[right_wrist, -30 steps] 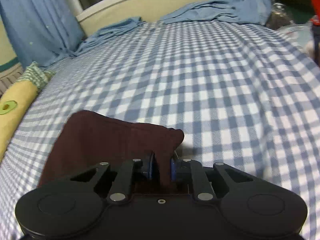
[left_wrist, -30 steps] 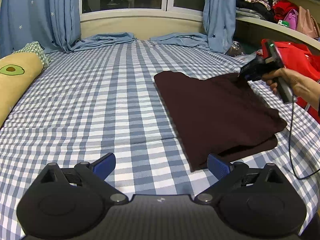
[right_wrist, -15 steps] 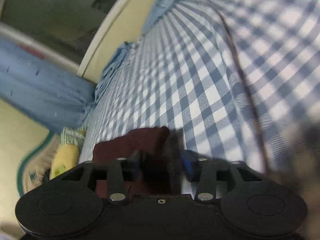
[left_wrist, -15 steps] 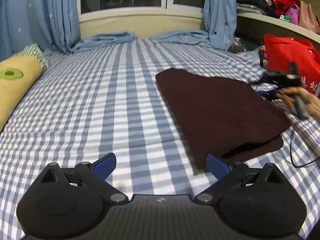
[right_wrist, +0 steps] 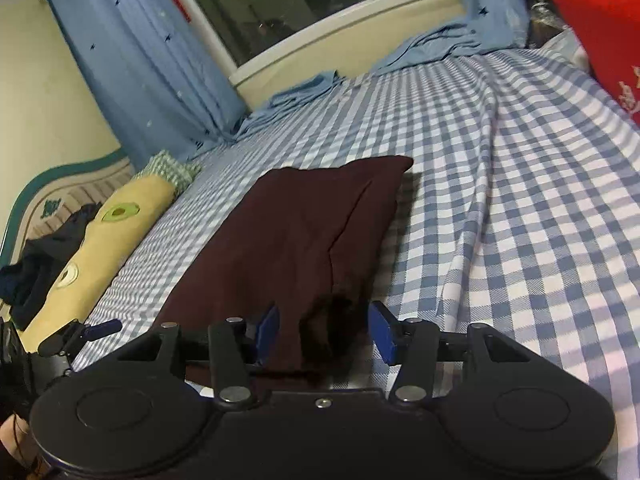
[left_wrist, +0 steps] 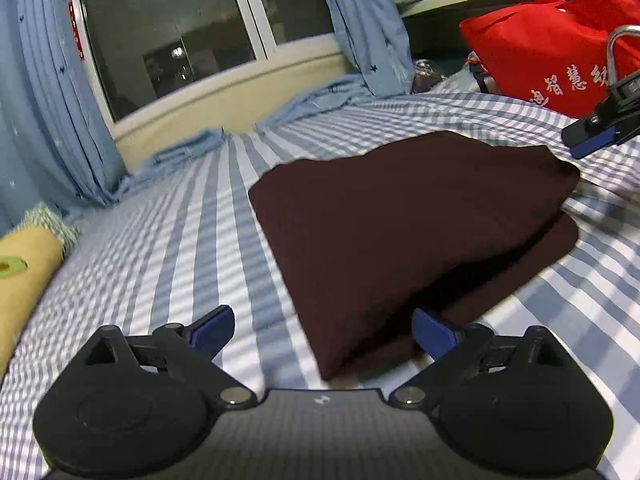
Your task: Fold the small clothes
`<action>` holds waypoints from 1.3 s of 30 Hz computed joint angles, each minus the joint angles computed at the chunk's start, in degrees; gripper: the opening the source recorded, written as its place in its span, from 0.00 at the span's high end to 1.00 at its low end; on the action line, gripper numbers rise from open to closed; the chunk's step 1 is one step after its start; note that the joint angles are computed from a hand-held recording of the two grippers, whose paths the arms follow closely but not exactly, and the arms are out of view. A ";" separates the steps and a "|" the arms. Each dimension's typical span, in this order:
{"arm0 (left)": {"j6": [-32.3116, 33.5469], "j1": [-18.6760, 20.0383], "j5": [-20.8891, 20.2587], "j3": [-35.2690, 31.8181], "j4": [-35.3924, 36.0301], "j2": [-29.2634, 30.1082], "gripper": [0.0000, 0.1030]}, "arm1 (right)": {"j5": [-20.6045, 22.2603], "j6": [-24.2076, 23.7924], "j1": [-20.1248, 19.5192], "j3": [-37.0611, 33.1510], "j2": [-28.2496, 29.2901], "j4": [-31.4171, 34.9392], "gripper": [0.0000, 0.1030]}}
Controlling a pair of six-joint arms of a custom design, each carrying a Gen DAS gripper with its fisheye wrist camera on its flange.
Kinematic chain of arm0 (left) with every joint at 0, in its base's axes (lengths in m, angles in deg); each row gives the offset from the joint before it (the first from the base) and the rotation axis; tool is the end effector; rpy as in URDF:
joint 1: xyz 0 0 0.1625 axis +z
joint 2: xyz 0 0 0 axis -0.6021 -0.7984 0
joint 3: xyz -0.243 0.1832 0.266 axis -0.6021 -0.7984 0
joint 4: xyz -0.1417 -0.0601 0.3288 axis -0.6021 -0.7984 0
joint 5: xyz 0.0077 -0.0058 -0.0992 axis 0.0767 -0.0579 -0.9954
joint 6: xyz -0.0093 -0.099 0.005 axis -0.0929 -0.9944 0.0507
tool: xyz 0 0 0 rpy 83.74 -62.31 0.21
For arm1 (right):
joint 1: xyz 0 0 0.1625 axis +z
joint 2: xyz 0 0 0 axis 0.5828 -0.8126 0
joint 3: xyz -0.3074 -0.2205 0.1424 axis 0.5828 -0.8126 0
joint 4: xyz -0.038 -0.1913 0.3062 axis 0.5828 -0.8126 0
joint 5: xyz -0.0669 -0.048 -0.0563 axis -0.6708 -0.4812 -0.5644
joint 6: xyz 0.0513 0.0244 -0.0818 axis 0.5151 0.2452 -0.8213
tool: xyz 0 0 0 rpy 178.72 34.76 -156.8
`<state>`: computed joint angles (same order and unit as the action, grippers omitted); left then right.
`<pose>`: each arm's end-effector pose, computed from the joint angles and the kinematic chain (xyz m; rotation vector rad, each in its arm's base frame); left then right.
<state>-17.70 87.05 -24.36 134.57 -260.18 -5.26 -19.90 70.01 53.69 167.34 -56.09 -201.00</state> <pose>-0.2494 -0.5915 0.1777 1.3918 2.0268 -0.7793 0.1037 -0.4640 0.3395 0.0363 -2.5294 1.2915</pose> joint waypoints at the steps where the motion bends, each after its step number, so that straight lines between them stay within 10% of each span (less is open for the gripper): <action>1: 0.64 -0.27 1.30 -0.38 -1.18 1.32 0.05 | -0.20 0.57 0.04 0.32 0.18 -1.17 0.49; 14: -1.40 1.27 9.25 -2.43 -11.81 5.80 0.04 | 1.71 3.25 0.66 3.46 0.43 -5.57 0.50; 20: -1.81 2.47 10.00 -4.00 -13.82 5.72 0.04 | 2.89 1.31 1.15 1.41 4.44 -5.10 0.81; 25: -2.87 2.49 10.31 -2.99 -15.98 5.49 0.04 | 2.42 9.52 0.73 -0.44 5.39 -1.09 0.85; 27: -4.44 2.40 10.44 -2.93 -15.34 5.10 0.04 | 4.22 14.41 -0.40 0.89 5.11 -3.58 0.71; 29: -6.28 2.49 10.61 -2.97 -13.77 4.62 0.05 | 5.80 15.78 -1.09 1.64 4.71 -3.36 0.90; 36: -19.61 4.71 8.77 -4.31 -1.97 1.65 0.05 | 21.79 20.53 -4.88 8.48 4.68 -18.02 0.95; 39: -21.99 5.28 8.59 -5.23 1.23 1.59 0.04 | 15.99 19.51 -5.76 9.81 5.12 -13.83 0.95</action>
<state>-39.69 92.33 -15.76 129.34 -258.94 -3.67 -3.91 89.52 47.94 177.15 -50.97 -214.83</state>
